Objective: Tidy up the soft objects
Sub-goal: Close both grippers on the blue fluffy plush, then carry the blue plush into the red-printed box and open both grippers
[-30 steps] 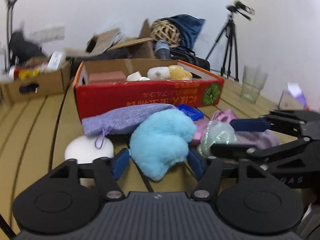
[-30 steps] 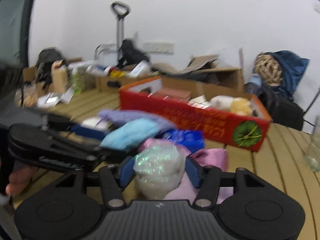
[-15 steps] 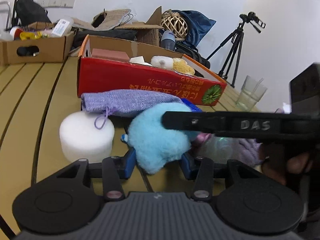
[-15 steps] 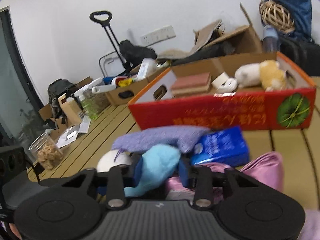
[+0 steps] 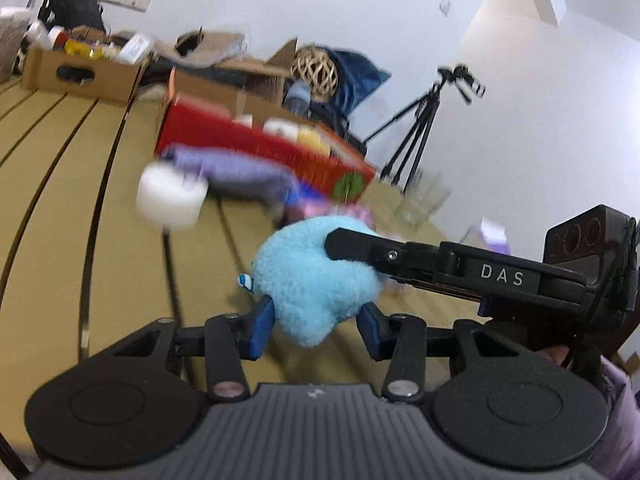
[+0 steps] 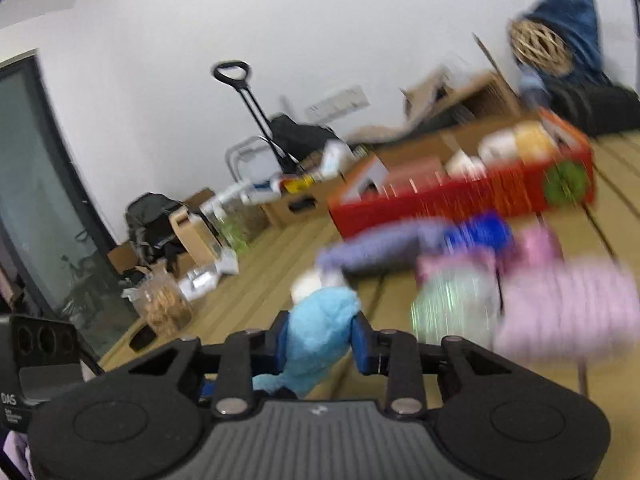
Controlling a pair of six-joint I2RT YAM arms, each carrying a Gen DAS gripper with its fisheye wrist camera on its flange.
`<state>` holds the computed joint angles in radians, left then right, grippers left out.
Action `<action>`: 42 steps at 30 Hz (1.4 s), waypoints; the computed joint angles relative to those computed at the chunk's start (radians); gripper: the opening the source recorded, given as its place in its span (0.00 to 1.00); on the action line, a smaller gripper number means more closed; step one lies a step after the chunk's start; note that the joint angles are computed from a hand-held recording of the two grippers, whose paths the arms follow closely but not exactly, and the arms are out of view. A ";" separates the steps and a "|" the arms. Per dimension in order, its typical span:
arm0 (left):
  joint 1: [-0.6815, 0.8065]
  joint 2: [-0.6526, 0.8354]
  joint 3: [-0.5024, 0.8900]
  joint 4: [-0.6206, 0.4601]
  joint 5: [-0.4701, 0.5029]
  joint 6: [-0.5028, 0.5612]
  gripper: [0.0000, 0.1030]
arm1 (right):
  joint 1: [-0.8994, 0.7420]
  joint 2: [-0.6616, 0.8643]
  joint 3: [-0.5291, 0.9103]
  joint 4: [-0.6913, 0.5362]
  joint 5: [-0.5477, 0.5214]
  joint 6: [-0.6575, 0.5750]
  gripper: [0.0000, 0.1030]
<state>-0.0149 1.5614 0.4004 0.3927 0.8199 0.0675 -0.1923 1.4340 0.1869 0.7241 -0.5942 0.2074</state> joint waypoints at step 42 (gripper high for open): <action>-0.165 0.778 1.411 -0.571 -0.347 -0.130 0.27 | 0.058 0.794 1.415 -0.751 0.192 -0.023 0.28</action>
<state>-0.1798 2.3392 1.8112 -0.1788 0.4726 -0.0620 -0.1347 2.2278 1.6019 -0.0272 -0.4025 0.1847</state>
